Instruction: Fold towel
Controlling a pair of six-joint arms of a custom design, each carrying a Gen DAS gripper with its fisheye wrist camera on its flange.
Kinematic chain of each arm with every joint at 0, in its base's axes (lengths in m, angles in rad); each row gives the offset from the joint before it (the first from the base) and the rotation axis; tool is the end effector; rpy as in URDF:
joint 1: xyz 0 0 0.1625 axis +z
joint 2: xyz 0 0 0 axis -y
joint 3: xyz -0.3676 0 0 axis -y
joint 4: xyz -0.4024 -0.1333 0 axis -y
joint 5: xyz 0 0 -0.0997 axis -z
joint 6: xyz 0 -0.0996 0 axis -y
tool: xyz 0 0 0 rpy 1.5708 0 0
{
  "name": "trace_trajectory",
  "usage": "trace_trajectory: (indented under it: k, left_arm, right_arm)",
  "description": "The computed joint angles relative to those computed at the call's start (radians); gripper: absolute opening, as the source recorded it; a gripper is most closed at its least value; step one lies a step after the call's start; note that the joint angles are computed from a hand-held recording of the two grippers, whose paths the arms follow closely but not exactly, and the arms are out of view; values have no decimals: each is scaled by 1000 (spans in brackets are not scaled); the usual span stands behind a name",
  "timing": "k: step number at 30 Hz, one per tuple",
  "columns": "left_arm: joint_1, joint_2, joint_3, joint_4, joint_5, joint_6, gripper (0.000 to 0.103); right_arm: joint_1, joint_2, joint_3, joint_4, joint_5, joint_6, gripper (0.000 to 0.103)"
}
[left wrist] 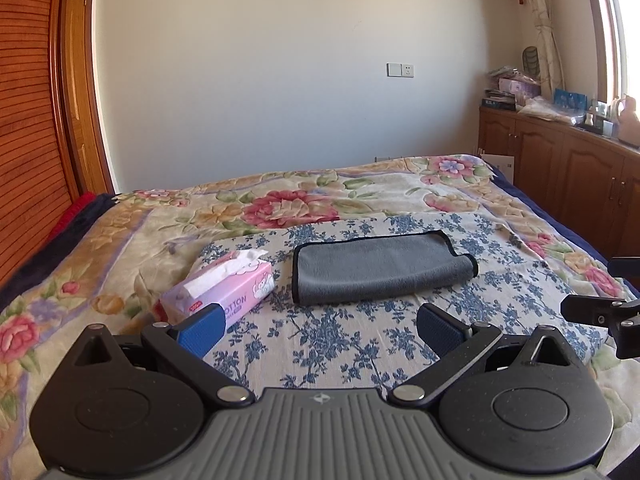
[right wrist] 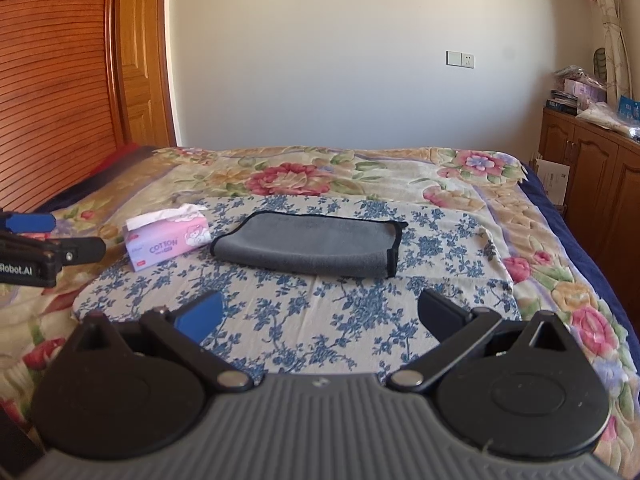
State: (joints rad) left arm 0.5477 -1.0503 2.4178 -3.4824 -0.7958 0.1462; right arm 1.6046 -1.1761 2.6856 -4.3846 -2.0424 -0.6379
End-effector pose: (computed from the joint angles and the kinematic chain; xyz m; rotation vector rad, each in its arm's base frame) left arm -0.2240 -0.3744 0.0780 1.1248 2.2072 -1.0482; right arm 0.0974 -0.2747 0.1730 0.3126 -2.0082 1.3145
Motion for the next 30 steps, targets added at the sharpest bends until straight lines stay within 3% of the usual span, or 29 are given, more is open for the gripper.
trace_trajectory:
  k: [15, 30]
  left_arm:
    - [-28, 1, 101, -100, 32, 4, 103]
    - [-8, 43, 134, -224, 36, 21, 103]
  right_arm:
    - [2, 81, 31, -119, -25, 13, 103]
    - [-28, 158, 24, -247, -11, -6, 103]
